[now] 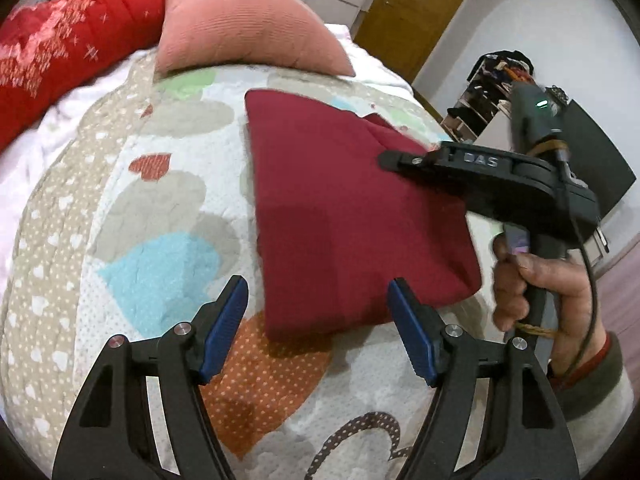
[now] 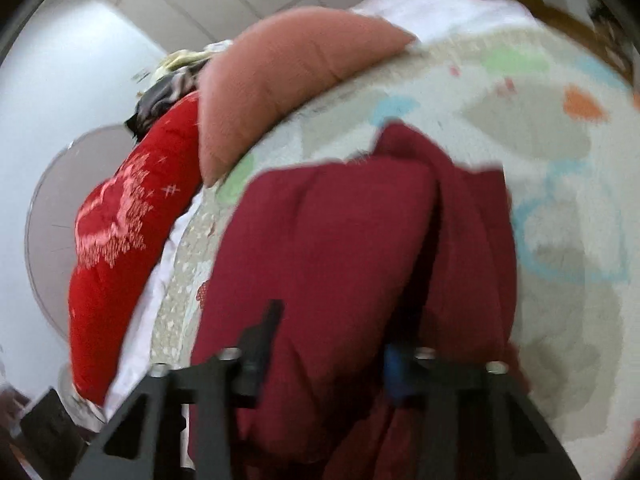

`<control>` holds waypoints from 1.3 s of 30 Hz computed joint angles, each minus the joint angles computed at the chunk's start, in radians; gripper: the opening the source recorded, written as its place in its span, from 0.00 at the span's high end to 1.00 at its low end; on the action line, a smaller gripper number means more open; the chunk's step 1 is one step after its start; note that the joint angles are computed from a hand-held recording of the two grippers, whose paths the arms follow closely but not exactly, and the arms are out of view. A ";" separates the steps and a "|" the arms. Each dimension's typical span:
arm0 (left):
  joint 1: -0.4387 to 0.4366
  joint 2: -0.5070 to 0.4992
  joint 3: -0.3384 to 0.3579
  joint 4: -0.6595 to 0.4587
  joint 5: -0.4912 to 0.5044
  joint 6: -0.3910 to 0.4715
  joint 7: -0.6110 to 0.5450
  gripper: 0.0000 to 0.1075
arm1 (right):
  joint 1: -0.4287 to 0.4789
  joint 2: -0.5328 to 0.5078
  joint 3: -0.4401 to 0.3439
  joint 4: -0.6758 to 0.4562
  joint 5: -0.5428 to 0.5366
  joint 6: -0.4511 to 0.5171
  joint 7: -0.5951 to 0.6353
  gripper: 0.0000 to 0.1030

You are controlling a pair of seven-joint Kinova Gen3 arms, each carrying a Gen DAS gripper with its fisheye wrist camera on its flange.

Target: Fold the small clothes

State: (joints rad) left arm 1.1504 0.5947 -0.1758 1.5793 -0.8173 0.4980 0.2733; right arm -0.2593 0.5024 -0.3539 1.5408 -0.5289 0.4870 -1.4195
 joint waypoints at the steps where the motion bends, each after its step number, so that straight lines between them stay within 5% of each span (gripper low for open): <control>1: 0.007 0.004 -0.006 -0.011 -0.007 0.016 -0.001 0.32 | -0.026 -0.026 0.024 0.010 0.037 -0.019 -0.003 0.73; 5: -0.026 0.025 0.024 -0.055 0.009 0.047 -0.031 0.32 | -0.197 -0.111 0.205 0.061 0.199 -0.105 -0.056 0.73; 8: -0.062 0.043 0.057 -0.089 0.052 0.062 -0.082 0.32 | -0.249 -0.050 0.275 0.010 0.292 -0.041 -0.153 0.73; 12: -0.045 0.053 0.043 -0.122 0.067 0.124 -0.116 0.32 | -0.116 -0.064 0.157 0.060 0.232 -0.065 -0.170 0.57; 15: -0.058 0.065 0.049 -0.151 0.071 0.157 -0.130 0.32 | -0.078 -0.140 0.133 0.128 0.223 -0.108 -0.176 0.57; 19: -0.116 0.113 0.092 -0.226 0.128 0.198 -0.208 0.32 | 0.008 -0.200 -0.001 0.181 0.195 -0.160 -0.041 0.57; 21: -0.143 0.138 0.115 -0.265 0.174 0.212 -0.261 0.32 | -0.030 -0.176 0.005 0.160 0.221 -0.155 -0.031 0.64; 26: -0.136 0.172 0.099 -0.312 0.222 0.226 -0.332 0.32 | -0.188 -0.090 0.179 0.117 0.377 -0.124 -0.187 0.73; 35: -0.110 0.186 0.073 -0.341 0.251 0.257 -0.345 0.31 | -0.021 -0.167 -0.014 0.191 0.447 -0.149 -0.274 0.73; 39: -0.111 0.193 0.076 -0.360 0.258 0.277 -0.355 0.31 | -0.106 -0.235 0.065 0.245 0.361 -0.178 -0.176 0.73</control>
